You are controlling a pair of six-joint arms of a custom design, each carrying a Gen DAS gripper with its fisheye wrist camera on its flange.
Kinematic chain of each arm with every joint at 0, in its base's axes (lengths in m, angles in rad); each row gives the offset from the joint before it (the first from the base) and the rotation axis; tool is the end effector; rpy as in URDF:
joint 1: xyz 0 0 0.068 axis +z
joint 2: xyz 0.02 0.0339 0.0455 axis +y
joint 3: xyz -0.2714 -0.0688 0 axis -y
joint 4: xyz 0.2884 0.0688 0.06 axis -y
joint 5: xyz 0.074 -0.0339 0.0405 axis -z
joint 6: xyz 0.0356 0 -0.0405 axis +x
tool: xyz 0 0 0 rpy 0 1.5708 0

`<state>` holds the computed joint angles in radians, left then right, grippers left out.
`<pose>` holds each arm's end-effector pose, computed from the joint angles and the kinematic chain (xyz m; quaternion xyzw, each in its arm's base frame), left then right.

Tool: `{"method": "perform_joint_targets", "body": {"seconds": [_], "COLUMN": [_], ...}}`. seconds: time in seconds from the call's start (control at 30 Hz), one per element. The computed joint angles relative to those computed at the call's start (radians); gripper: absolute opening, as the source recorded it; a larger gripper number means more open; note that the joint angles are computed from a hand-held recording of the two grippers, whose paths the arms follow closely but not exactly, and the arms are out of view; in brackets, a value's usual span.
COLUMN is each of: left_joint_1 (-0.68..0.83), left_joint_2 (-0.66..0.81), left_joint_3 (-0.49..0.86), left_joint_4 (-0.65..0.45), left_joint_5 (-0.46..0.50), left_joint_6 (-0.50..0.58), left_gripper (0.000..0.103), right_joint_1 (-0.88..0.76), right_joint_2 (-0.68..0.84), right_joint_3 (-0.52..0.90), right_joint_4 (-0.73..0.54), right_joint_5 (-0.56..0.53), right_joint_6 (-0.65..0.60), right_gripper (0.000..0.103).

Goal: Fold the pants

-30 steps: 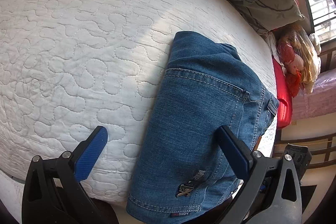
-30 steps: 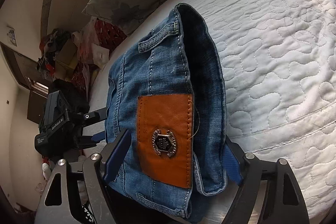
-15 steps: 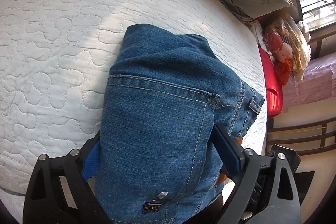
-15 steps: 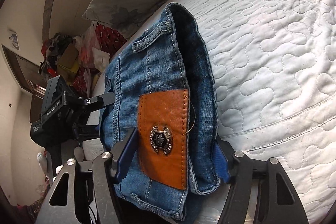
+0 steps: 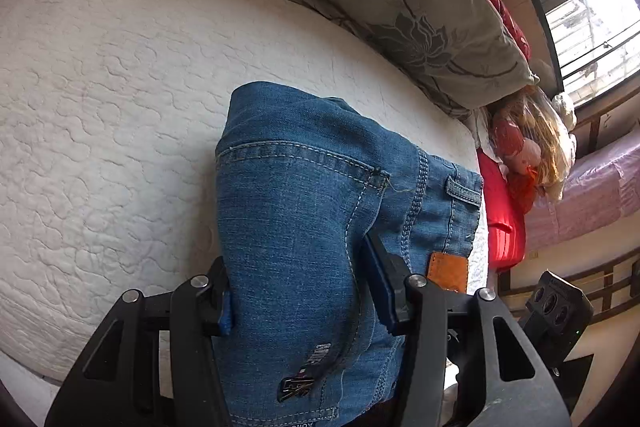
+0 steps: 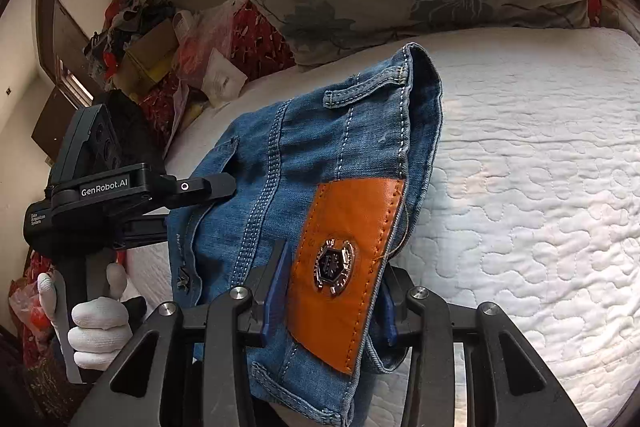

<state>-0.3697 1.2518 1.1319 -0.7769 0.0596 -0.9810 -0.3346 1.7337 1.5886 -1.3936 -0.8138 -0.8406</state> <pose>0.2759 -0.1092 0.3107 -0.2745 0.9026 -0.2286 0.2404 0.3497 -0.0942 0.3006 -0.2360 0.8874 0.3212 0.2316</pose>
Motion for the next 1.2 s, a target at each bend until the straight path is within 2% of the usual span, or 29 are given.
{"method": "perform_joint_targets", "body": {"seconds": [0.07,0.13,0.17,0.2,0.3,0.37,0.47,0.67,0.8,0.93,1.2], "left_joint_1": [0.083,0.170,0.202,0.221,0.260,0.241,0.182,0.017,-0.195,-0.344,-0.389], "left_joint_2": [-0.002,0.041,0.085,0.140,0.168,0.100,0.008,-0.108,-0.073,0.005,0.082], "left_joint_3": [0.042,0.109,0.155,0.209,0.214,0.143,0.066,-0.040,-0.032,-0.008,-0.022], "left_joint_4": [-0.039,-0.078,-0.123,-0.178,-0.245,-0.234,-0.247,-0.318,-0.405,-0.460,-0.460], "left_joint_5": [-0.013,-0.034,-0.073,-0.125,-0.184,-0.273,-0.391,-0.441,-0.506,-0.531,-0.493], "left_joint_6": [0.060,0.122,0.163,0.190,0.222,0.227,0.172,-0.035,-0.182,-0.267,-0.311], "left_gripper": [0.051,0.055,0.058,0.058,0.058,0.058,0.058,0.058,0.058,0.058,0.058], "right_joint_1": [0.098,0.197,0.243,0.283,0.325,0.302,0.260,0.181,0.117,0.026,-0.110], "right_joint_2": [-0.021,-0.011,0.018,0.045,0.062,0.048,0.006,-0.064,-0.126,-0.181,-0.189], "right_joint_3": [0.014,0.034,0.060,0.081,0.080,0.056,-0.003,-0.123,-0.208,-0.284,-0.355], "right_joint_4": [0.083,0.187,0.226,0.267,0.332,0.339,0.346,0.283,0.250,0.228,0.225], "right_joint_5": [-0.017,-0.005,0.029,0.071,0.149,0.126,0.168,0.234,0.248,0.271,0.309], "right_joint_6": [0.113,0.243,0.301,0.358,0.457,0.450,0.404,0.313,0.243,0.170,0.083], "right_gripper": [0.040,0.047,0.057,0.061,0.063,0.063,0.067,0.070,0.072,0.076,0.080]}}
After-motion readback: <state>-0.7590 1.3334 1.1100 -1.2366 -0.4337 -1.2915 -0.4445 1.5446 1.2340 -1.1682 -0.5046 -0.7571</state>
